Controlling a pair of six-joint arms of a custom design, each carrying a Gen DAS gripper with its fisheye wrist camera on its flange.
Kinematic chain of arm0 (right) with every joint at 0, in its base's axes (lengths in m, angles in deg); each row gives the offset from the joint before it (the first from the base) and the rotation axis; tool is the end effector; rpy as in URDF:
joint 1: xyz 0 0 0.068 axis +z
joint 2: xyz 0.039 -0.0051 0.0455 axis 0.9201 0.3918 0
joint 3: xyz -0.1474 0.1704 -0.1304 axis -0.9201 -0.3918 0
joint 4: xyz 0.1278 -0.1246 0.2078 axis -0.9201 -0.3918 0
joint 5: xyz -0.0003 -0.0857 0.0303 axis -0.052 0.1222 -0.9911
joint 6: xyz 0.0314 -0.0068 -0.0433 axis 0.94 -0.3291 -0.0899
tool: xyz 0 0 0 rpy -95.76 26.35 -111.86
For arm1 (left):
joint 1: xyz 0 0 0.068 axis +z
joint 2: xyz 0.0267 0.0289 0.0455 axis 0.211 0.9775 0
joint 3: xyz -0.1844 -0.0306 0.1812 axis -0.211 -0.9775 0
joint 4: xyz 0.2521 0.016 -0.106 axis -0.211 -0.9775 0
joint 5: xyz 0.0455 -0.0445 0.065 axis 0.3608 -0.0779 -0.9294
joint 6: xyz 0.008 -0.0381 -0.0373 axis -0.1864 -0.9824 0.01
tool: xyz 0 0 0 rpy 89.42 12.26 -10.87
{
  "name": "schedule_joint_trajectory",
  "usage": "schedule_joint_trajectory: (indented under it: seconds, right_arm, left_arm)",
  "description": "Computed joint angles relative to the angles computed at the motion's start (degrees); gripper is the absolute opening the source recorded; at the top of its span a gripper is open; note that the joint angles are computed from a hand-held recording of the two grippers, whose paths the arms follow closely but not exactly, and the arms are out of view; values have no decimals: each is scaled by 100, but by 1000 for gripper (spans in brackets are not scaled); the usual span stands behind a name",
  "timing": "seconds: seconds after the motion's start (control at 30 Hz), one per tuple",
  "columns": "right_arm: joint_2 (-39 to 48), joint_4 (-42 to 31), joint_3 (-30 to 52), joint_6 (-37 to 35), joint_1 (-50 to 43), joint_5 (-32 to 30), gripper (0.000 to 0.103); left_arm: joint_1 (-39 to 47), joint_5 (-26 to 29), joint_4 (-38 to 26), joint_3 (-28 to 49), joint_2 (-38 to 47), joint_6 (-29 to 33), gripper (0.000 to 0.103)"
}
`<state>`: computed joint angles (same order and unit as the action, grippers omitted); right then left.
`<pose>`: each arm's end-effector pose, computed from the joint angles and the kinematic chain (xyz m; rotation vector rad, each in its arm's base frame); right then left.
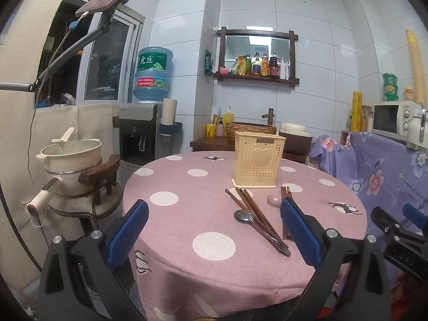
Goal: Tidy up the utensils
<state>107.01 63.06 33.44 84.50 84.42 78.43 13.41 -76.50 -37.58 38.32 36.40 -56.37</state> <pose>0.2948 0.0735 0.2251 0.3295 1.8126 -0.1114 0.3398 -0.0001 0.2384 0.1240 1.8090 -0.1777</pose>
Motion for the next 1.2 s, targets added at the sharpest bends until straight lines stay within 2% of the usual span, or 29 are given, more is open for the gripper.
schedule_joint_trajectory:
  seconds: [0.27,0.63,1.2]
  right_arm:
    - [28,1,13,5,-8,-21,98]
    - [7,17,-4,-12,1,1,98]
    - [16,26,-6,-13,4,2,98]
  left_arm:
    - [-62,-96,81,-3,32,4,98]
    - [134,121,55,4,36,47,98]
    - [102,81,72,-9,28,35,98]
